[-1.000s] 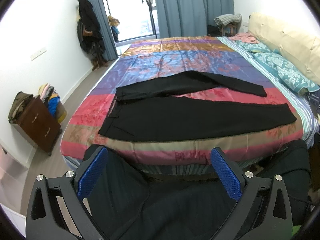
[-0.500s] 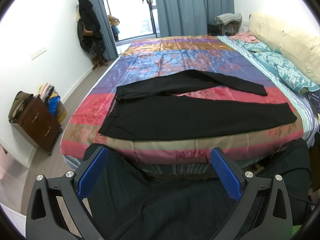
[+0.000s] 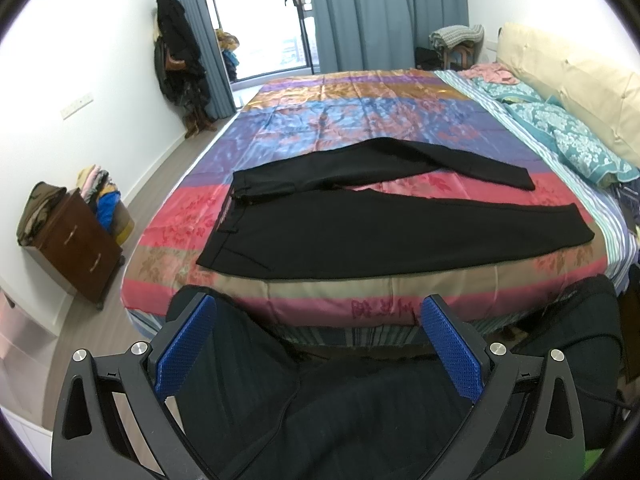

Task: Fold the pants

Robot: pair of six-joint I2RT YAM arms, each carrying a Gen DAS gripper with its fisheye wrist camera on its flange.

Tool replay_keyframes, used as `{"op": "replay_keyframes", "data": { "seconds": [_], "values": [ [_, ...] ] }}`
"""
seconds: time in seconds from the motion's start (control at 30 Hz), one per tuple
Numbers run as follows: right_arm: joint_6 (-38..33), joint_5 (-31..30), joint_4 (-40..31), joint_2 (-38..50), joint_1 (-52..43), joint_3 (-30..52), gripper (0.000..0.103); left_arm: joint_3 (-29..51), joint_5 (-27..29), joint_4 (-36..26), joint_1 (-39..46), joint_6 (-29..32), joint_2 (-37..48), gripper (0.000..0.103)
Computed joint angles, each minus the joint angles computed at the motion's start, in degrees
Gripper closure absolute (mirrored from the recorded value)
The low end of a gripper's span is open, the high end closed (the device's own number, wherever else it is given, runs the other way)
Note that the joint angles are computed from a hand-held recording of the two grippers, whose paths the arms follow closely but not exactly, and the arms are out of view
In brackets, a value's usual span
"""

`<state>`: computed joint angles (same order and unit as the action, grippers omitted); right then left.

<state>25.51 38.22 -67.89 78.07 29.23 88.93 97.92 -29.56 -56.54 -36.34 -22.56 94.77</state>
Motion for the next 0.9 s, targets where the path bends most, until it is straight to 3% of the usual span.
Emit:
{"op": "replay_keyframes", "data": {
  "seconds": [0.9],
  "values": [
    [0.5,-0.3,-0.1,0.9,0.5,0.6,0.0,-0.1,0.2,0.0,0.2,0.1,0.0,0.001]
  ]
}}
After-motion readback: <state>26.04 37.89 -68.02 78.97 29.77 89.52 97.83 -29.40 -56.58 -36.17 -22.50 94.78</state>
